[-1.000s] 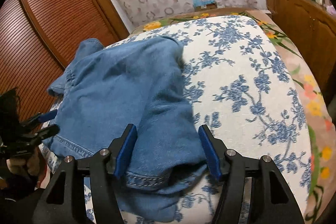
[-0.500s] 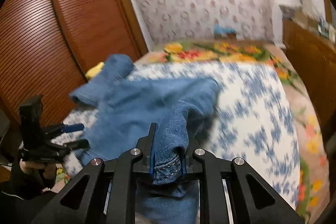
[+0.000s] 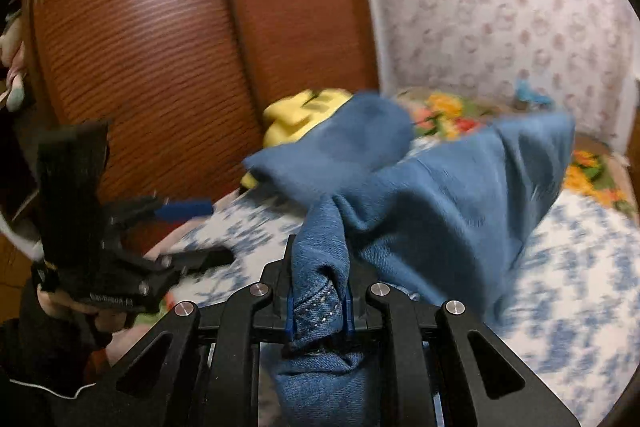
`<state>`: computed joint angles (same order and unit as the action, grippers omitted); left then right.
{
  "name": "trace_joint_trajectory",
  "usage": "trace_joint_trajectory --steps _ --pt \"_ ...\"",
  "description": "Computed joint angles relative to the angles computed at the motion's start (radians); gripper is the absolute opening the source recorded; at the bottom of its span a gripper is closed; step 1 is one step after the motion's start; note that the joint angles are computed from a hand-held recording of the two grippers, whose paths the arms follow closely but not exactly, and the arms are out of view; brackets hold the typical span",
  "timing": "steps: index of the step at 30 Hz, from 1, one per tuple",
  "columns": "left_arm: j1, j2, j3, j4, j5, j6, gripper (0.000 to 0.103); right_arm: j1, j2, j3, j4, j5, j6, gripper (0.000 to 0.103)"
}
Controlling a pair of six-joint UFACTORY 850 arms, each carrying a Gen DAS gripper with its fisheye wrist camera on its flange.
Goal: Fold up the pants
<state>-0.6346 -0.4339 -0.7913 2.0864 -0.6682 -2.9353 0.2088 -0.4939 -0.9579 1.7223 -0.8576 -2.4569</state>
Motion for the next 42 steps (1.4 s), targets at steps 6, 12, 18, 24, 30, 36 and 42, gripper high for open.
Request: trace_joint_trajectory --steps 6,12,18,24,30,36,42 --pt "0.013 0.016 0.040 -0.021 -0.021 -0.033 0.077 0.055 -0.089 -0.037 -0.127 0.075 0.086 0.018" --pt "0.021 0.013 0.041 -0.007 -0.024 -0.043 0.077 0.028 -0.039 -0.024 -0.173 0.048 0.135 0.040" --pt "0.014 0.001 0.009 0.027 -0.015 -0.029 0.077 -0.075 0.052 0.033 -0.081 -0.019 0.016 0.045" --pt "0.004 -0.037 -0.054 0.109 0.022 -0.050 0.077 -0.074 0.012 -0.019 0.174 0.100 -0.176 0.045" --pt "0.004 -0.119 -0.127 0.097 0.107 -0.006 0.077 0.029 -0.142 -0.223 0.251 0.269 -0.147 0.045" --pt "0.013 -0.152 -0.117 0.118 0.157 -0.048 0.077 0.099 -0.232 -0.376 0.109 0.321 0.014 0.045" --pt "0.015 -0.151 -0.104 0.179 0.161 -0.122 0.077 0.128 -0.398 -0.641 -0.234 0.368 0.379 0.045"
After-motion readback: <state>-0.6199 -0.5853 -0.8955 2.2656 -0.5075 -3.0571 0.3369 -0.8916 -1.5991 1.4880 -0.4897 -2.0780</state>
